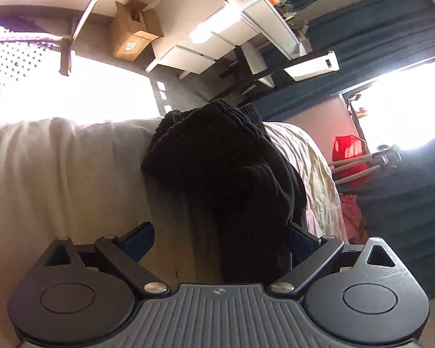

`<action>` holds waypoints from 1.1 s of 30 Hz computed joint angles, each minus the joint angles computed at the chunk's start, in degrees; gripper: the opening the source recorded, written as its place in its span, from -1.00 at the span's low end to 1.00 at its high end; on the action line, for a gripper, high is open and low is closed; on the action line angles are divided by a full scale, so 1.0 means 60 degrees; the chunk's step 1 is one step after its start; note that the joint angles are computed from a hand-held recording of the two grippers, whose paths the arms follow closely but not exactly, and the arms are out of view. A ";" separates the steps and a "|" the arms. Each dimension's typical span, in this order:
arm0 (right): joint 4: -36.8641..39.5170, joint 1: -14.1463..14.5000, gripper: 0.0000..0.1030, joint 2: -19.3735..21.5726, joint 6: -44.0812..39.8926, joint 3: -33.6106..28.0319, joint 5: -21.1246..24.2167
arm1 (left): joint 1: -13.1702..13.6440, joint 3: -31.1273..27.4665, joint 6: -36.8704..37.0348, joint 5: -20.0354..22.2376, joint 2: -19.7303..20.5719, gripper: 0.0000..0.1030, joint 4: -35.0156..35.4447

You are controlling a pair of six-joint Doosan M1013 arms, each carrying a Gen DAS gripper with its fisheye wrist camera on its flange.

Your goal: Fold clothes

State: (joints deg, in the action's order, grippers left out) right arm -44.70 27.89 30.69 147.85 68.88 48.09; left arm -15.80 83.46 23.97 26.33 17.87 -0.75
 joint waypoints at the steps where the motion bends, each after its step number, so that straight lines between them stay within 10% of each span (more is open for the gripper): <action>1: 0.0029 -0.0005 0.59 0.0023 0.0099 -0.0024 -0.0013 | 0.0005 -0.0010 0.0093 -0.0306 0.0044 0.89 0.0100; 8: -0.0678 0.0059 0.59 0.0137 0.0133 0.0123 -0.1422 | 0.0240 -0.0748 0.1137 -0.0627 0.0857 0.65 -0.2320; 17: 0.0396 -0.0015 0.62 0.0481 -0.0950 -0.0218 -0.1365 | -0.0315 -0.2044 -0.1388 0.0796 0.1572 -0.53 0.3279; 22: 0.0422 0.0005 0.62 0.0528 -0.0885 -0.0293 -0.1264 | -0.1226 -0.3530 -0.1050 0.2130 0.1985 -0.67 0.6176; 33: 0.0911 -0.0419 0.58 -0.0408 0.1030 0.0539 -0.2032 | -0.3236 -0.6716 -0.1211 0.2172 0.3387 -0.68 0.9622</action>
